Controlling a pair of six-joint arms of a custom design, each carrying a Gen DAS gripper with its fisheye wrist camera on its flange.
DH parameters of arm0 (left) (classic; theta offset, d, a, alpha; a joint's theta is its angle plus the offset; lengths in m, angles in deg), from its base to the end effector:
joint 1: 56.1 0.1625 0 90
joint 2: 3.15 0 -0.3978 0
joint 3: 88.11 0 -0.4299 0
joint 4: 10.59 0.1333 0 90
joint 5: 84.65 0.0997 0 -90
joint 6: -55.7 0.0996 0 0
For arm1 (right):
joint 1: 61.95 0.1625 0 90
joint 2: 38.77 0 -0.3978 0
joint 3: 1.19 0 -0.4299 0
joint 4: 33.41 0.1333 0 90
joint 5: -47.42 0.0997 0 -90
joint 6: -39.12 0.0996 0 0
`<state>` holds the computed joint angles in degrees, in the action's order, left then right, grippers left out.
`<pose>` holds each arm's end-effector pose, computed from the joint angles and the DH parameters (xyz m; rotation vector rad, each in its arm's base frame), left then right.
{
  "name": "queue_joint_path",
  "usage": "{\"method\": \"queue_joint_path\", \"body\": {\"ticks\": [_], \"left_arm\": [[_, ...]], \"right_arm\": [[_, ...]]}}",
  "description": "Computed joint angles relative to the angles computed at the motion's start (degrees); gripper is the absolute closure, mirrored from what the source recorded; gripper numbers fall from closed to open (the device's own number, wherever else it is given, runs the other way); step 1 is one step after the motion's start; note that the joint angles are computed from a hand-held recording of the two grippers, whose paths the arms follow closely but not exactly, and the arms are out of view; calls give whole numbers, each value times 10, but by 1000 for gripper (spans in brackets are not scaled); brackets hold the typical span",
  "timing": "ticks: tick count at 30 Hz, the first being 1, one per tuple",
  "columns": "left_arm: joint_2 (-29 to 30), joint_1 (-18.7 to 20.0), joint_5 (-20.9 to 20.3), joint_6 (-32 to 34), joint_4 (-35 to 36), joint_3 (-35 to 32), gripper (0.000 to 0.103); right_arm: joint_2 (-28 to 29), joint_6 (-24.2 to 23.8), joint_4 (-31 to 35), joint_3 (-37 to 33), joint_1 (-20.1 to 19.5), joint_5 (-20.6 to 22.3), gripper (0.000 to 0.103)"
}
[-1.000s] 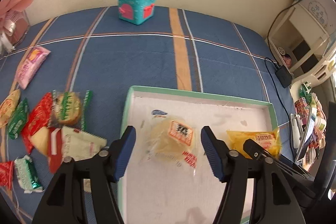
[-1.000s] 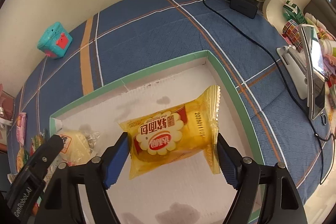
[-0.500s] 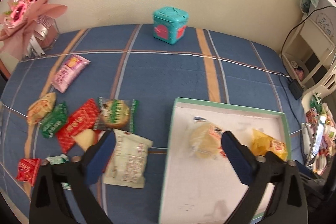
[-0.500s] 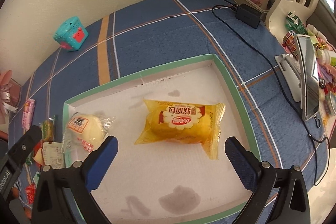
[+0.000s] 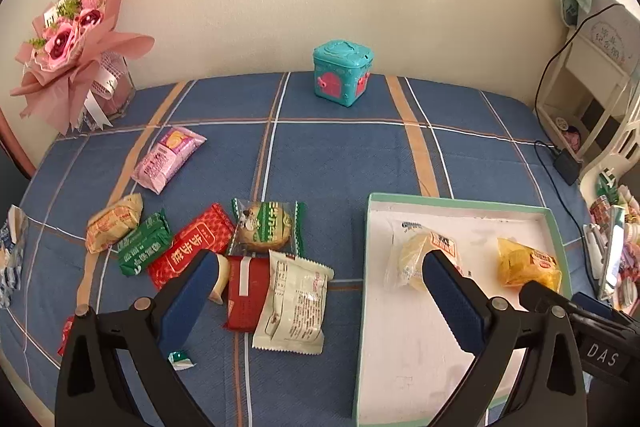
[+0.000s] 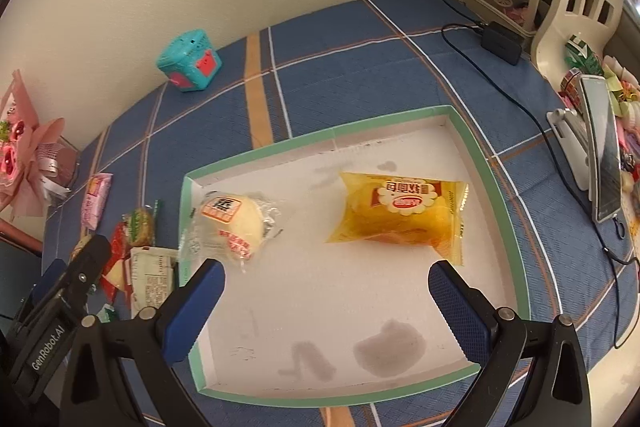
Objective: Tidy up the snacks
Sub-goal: 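Move both tools back toward the remaining snacks on the bed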
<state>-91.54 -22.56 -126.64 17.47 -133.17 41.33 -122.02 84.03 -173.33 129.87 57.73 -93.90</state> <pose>-0.2390 -0.4072 0.1972 0.4563 2.3465 -0.6626 0.2648 -0.3525 0.1805 -0.3323 -2.3286 0.7191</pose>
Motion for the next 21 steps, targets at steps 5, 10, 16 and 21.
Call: {"method": "queue_joint_path", "body": {"ticks": [5, 10, 16, 21], "left_arm": [[-24, 0, -5, -16, 27, 5, 1], [-45, 0, -3, -31, 56, 6, 1], [-43, 14, -2, -82, 177, -19, 1], [-61, 40, -19, -94, 216, -27, 1]], "right_arm": [[11, -11, -20, 1, 10, 7, 0], [26, -1, -3, -6, 21, 2, 0], [53, -3, 14, -25, 29, -1, 0], [79, -1, 26, -43, 33, 4, 0]]}}
